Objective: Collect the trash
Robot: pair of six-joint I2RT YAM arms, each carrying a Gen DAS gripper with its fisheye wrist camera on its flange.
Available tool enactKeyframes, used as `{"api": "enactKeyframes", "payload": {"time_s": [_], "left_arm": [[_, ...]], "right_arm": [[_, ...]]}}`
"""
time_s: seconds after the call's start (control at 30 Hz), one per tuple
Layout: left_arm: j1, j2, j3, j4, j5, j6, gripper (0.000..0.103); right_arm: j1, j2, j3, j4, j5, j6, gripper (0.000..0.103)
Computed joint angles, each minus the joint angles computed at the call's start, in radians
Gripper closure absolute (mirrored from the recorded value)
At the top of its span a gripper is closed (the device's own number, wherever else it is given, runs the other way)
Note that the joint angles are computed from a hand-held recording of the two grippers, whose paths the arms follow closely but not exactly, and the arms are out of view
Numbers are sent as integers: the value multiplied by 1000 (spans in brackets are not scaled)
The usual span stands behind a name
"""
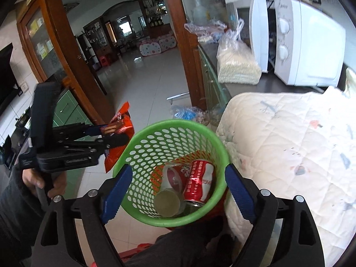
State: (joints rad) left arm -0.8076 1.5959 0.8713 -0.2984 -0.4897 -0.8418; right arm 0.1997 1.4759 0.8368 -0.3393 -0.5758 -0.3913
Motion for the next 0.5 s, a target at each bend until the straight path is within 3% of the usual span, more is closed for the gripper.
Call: {"api": "enactKeyframes", "payload": {"time_s": [0.17,0.5], "left_arm": [[-10,22,10,-19,-11,-31,26],[-52,24,15,-58,-53,-99,13]], "right_arm": [[-23,-71,-55,15,7,-28,16],[-82,-101,-103,17,-39,-23,15]]}}
